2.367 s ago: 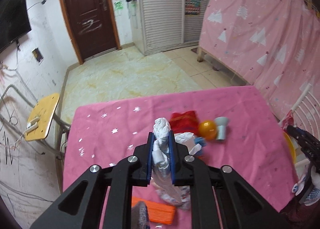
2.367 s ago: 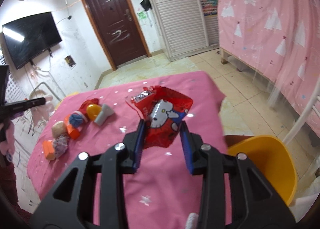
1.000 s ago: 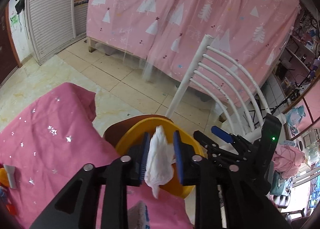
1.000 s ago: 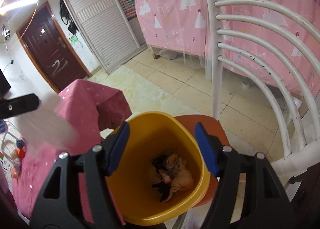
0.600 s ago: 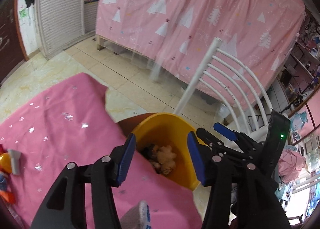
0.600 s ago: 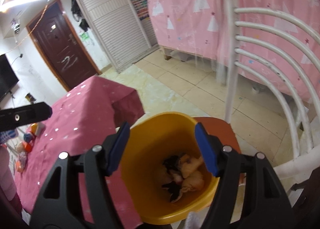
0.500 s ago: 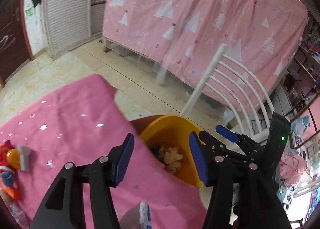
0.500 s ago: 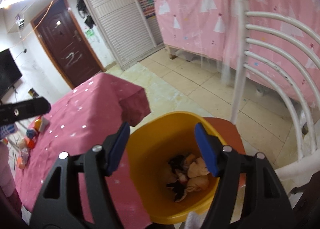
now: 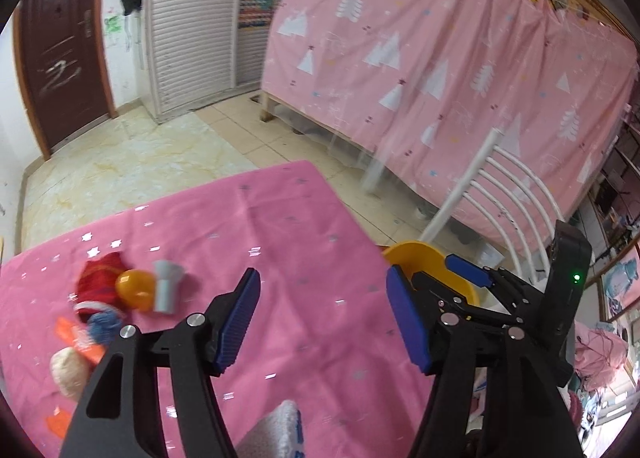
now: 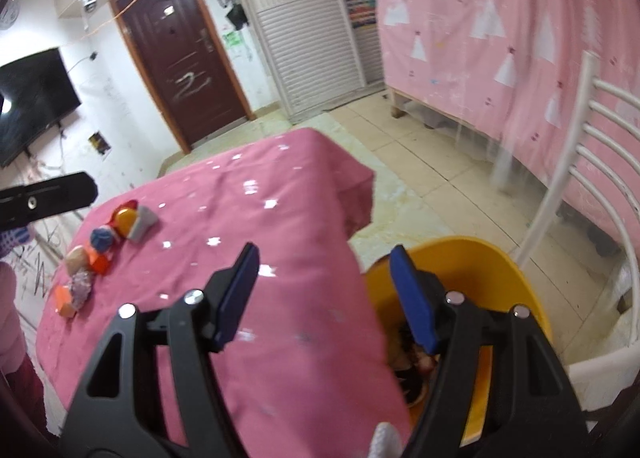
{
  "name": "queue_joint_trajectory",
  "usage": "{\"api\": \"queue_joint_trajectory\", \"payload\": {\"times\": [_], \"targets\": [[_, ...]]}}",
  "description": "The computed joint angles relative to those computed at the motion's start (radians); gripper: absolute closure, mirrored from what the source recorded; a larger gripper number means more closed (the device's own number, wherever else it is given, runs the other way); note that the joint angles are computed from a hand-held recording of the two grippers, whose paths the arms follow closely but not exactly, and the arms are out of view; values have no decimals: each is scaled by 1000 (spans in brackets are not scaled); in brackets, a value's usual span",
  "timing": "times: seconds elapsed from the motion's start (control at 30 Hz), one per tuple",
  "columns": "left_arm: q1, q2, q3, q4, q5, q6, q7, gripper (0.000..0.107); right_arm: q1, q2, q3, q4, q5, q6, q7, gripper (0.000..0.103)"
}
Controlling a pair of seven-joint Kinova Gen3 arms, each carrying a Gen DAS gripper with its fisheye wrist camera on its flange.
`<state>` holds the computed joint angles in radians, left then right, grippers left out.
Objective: Collect trash
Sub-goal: 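Grasp the cream crumpled paper ball with the left tool while the right tool grasps the white printed plastic bag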
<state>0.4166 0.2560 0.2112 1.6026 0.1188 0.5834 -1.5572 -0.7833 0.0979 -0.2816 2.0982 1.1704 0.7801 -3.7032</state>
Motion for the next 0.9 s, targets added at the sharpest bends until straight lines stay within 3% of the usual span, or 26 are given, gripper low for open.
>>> {"api": "queue_joint_trajectory", "payload": {"times": [0.33, 0.43, 0.9], "targets": [[-135, -93, -36, 118, 67, -29, -96, 49, -58, 99, 25, -182, -63, 9, 209, 37], [-165, -112, -52, 145, 67, -34, -116, 48, -75, 121, 41, -222, -73, -26, 261, 31], [-334, -116, -105, 217, 160, -30, -247, 43, -150, 273, 109, -450, -251, -167, 613, 31]]}}
